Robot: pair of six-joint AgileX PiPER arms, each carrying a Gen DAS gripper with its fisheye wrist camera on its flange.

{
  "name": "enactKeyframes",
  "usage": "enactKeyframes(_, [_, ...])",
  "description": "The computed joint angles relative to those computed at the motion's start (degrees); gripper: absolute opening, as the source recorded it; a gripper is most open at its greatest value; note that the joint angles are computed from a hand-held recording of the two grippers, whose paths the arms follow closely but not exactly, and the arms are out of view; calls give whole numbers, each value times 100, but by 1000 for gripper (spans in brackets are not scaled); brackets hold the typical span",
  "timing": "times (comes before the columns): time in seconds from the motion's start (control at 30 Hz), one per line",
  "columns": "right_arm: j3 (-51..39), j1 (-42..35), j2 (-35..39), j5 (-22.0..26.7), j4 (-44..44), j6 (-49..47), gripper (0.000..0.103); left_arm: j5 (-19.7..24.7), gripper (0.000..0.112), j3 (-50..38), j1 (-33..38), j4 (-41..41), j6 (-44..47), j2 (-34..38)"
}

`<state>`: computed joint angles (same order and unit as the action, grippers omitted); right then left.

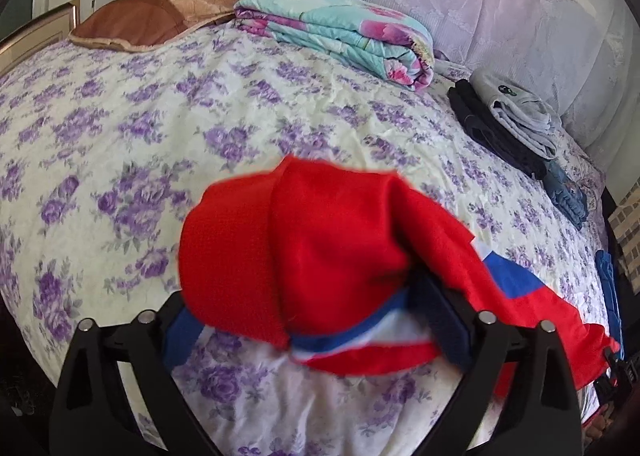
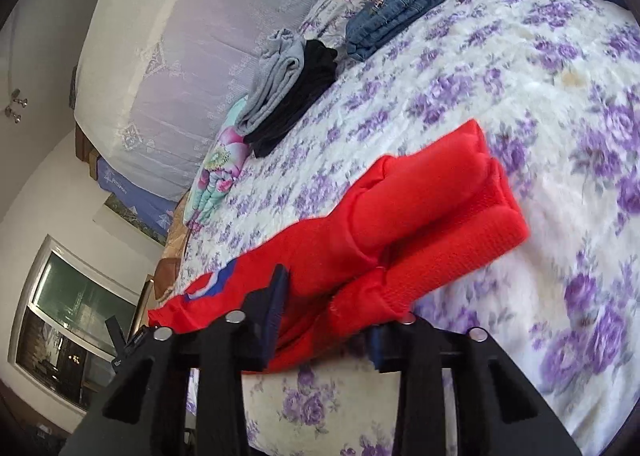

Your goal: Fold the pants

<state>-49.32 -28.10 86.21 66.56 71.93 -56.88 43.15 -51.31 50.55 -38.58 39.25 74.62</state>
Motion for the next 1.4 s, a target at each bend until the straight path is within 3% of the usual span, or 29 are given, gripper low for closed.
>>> enactKeyframes(0.1, [-1055, 447, 558, -330, -152, 714, 28, -2, 91, -842, -661, 731, -1078, 423])
enactKeyframes(0.23, [-3007, 1334, 1663, -981, -781, 1831, 28, 51, 91, -2582, -1646, 1896, -2688, 1694])
enactKeyframes(0.37, [-4791, 1693, 2766, -1052, -1697, 3255, 28, 549, 91, -4231, -2113, 2889, -3994, 2839])
enactKeyframes(0.4, [-4936, 1681, 2845, -955, -1787, 3399, 33, 640, 90, -4364, -2139, 2999, -4112, 2920])
enactKeyframes(0.47, [-4656, 1583, 2655, -949, -1574, 3034, 46, 686, 91, -4256, -2086, 2974, -3936, 2827])
enactKeyframes(0.53, [-4199, 1471, 2299, -1037, -1551, 2622, 68, 422, 92, -3565, -1895, 2714, -3445, 2348])
enactKeyframes(0.7, [-3537, 731, 1906, -627, -874, 1975, 69, 674, 94, -2334, -1170, 1509, -1979, 1542])
enactKeyframes(0.83, [-2965, 588, 1544, -689, -916, 1694, 69, 992, 94, -1991, -1034, 911, -1360, 1319])
enactKeyframes(0.97, [-2340, 545, 1277, -526, -737, 1456, 69, 922, 94, -2290, -1330, 1212, -1852, 1636])
enactKeyframes(1.07, [-1895, 488, 1002, -517, -638, 1230, 69, 1667, 94, -2756, -999, 555, -2052, 2251])
enactKeyframes(1.1, [-1804, 477, 946, -499, -633, 1206, 69, 1910, 92, -2771, -823, 136, -2007, 2377])
enactKeyframes(1.17, [-1632, 435, 861, -468, -636, 1157, 70, 2122, 61, -2729, -690, -265, -1810, 2415])
enactKeyframes(1.23, [-1526, 435, 825, -452, -659, 1114, 70, 2261, 21, -2728, -669, -466, -1554, 2364])
enactKeyframes(1.33, [-1406, 520, 806, -459, -668, 1028, 70, 2154, 11, -2676, -747, -482, -1516, 2153])
enactKeyframes(1.4, [-1339, 580, 814, -430, -643, 985, 70, 2207, 11, -2668, -759, -523, -1547, 1988])
